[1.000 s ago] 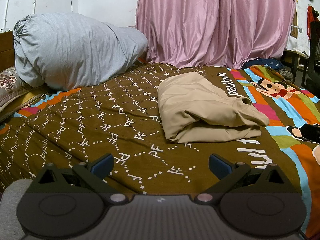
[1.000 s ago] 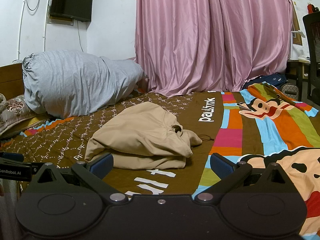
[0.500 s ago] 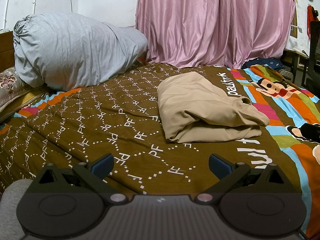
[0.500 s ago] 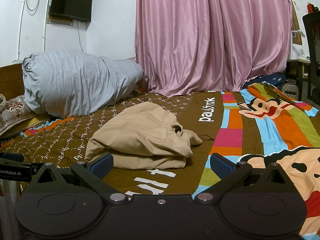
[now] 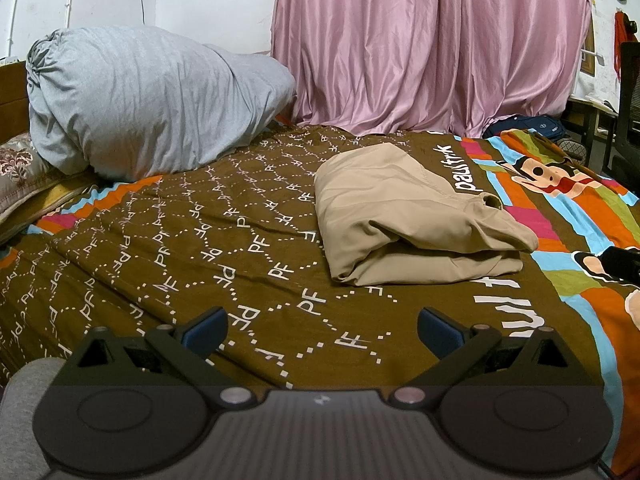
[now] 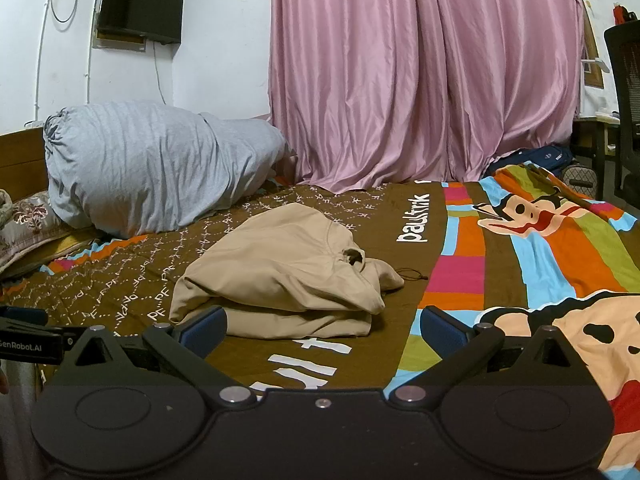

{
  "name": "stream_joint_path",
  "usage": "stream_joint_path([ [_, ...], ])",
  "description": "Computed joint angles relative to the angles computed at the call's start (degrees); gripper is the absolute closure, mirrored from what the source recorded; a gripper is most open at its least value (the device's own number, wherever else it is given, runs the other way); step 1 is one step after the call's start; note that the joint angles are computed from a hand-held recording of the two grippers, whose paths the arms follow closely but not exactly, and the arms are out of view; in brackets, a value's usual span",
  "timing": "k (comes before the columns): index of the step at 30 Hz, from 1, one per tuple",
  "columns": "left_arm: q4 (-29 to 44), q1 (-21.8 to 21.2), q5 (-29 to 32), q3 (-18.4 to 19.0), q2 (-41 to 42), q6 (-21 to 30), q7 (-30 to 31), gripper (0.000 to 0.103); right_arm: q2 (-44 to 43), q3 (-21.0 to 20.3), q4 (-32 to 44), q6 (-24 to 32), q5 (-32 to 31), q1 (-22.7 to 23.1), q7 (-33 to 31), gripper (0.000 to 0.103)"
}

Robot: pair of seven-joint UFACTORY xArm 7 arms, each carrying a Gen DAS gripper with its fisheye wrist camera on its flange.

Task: Fold large clothes

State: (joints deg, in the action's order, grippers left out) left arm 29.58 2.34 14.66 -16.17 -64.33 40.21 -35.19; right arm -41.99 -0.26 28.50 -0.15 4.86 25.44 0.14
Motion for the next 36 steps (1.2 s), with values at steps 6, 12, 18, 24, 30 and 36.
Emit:
stream_joint_path([
  [6,-0.2,-0.6,-0.1,0.7,-0.1,-0.3,0.4,0.001,0.2,-0.2,0.1,0.0,-0.1,0.1,0.0,0.001],
  [12,-0.5,-1.1,-0.4,1.9,-0.1,-0.4,2.6,0.001,0.2,-0.1,0.1,0.0,-0.1,0.0,0.1,0.001],
  [18,-0.3,0.1,-0.1,1.5,-0.3,-0.4,2.9,0.001,0.2,-0.2,0.2,0.1,-0.1,0.1,0.0,0.001],
  [24,-0.4,0.5,0.0,1.9,-0.2,-0.7,3.6,0.001,0.2,-0.2,0.2,0.1,0.0,0.1,0.0,0.001],
  [30,-0.6,0.5,-0.2,2.0,-0.1,-1.1,4.3,0.001,0.2,-0.2,0.2,0.1,0.0,0.1,0.0,0.001],
  [36,-0.6,0.6,-0.4,1.9,-0.1,-1.1,4.4,0.001,0.3,-0.1,0.3,0.1,0.0,0.0,0.1,0.001],
])
